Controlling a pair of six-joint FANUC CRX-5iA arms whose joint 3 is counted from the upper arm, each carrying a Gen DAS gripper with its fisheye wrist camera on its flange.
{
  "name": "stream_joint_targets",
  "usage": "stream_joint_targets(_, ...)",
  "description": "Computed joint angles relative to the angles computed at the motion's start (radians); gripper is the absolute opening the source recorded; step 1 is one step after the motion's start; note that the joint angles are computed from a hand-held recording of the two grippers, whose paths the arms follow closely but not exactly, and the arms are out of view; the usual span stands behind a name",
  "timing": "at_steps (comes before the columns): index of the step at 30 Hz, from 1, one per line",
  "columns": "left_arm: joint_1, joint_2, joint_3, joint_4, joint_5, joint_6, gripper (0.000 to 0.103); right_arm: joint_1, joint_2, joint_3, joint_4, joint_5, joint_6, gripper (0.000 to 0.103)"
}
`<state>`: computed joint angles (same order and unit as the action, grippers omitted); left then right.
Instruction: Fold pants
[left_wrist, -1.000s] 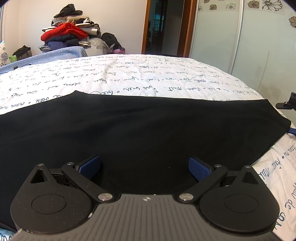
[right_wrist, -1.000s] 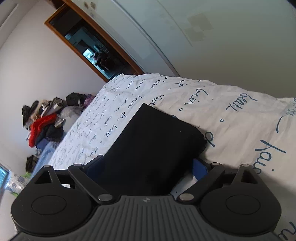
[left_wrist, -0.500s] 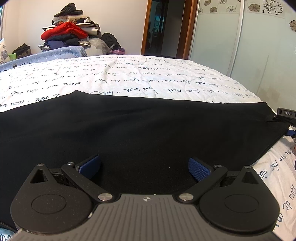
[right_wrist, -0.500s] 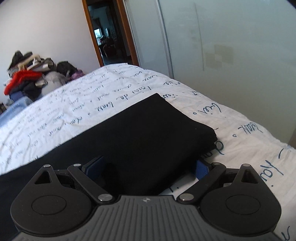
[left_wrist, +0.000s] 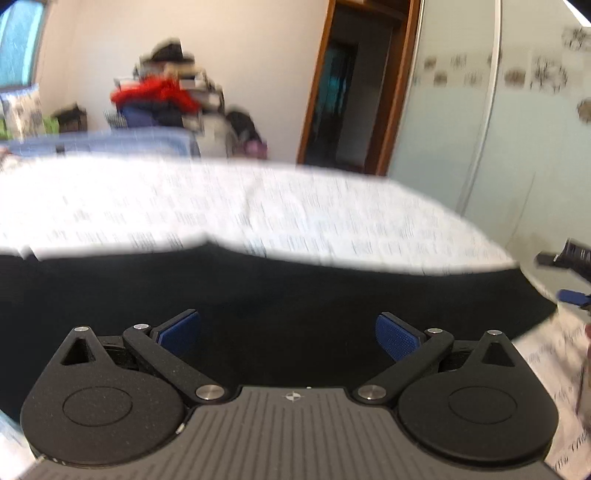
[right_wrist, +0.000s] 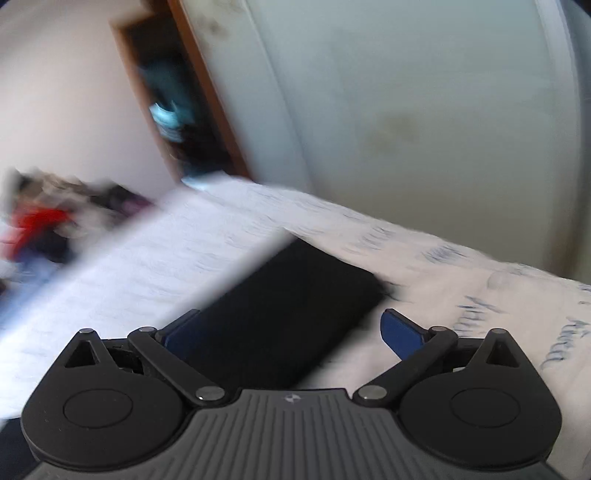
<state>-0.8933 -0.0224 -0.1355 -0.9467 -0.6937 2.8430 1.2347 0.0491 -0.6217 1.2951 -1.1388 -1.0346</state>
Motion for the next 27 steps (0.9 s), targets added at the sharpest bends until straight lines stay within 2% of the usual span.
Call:
stream_joint_targets(2, 0.045, 0.021, 0.056, 0.032, -0.045, -0.101, 0.103, -0.028, 0.037, 0.069, 0.044, 0.133, 0.204, 0.102)
stream_joint_targets(4, 0.101, 0.086, 0.151, 0.062, -0.125, -0.142, 0.103, -0.047, 0.11, 0.169, 0.038, 0.253, 0.43, 0.102)
stream_joint_targets(5, 0.151, 0.13, 0.204, 0.122, -0.156, -0.18, 0.103, -0.053, 0.147, 0.214, 0.038, 0.305, 0.504, 0.102)
stream_joint_targets(7, 0.263, 0.235, 0.321, 0.327, -0.248, -0.3, 0.099, -0.067, 0.211, 0.282, 0.063, 0.407, 0.57, 0.102)
stream_joint_targets(8, 0.297, 0.276, 0.357, 0.38, -0.265, -0.315, 0.099, -0.074, 0.236, 0.31, 0.071, 0.457, 0.595, 0.102)
stream_joint_targets(9, 0.313, 0.304, 0.374, 0.389, -0.262, -0.331, 0.102, -0.078, 0.262, 0.339, 0.078, 0.5, 0.623, 0.102)
stream_joint_targets(11, 0.309, 0.393, 0.467, 0.371, -0.364, -0.38, 0.097, -0.065, 0.323, 0.41, 0.066, 0.508, 0.714, 0.102)
stream_joint_targets(12, 0.315, 0.413, 0.48, 0.388, -0.37, -0.412, 0.098, -0.051, 0.353, 0.448, 0.041, 0.477, 0.78, 0.102)
stream_joint_targets(14, 0.313, 0.405, 0.449, 0.369, -0.329, -0.415, 0.103, -0.02, 0.411, 0.518, -0.017, 0.394, 0.911, 0.102)
stream_joint_targets(17, 0.313, 0.414, 0.449, 0.326, -0.317, -0.383, 0.103, -0.001, 0.448, 0.584, -0.194, 0.395, 1.094, 0.102)
stream_joint_targets(19, 0.34, 0.414, 0.437, 0.347, -0.291, -0.364, 0.103, -0.006, 0.443, 0.573, -0.244, 0.436, 1.074, 0.103)
stream_joint_targets(20, 0.343, 0.416, 0.432, 0.34, -0.276, -0.357, 0.103, -0.015, 0.432, 0.549, -0.214, 0.462, 1.02, 0.103)
stream_joint_targets(24, 0.315, 0.435, 0.456, 0.27, -0.286, -0.349, 0.103, -0.031, 0.414, 0.507, -0.167, 0.515, 0.963, 0.103)
stream_joint_targets(27, 0.337, 0.429, 0.463, 0.318, -0.29, -0.37, 0.102, -0.028, 0.41, 0.503, -0.158, 0.516, 0.953, 0.103)
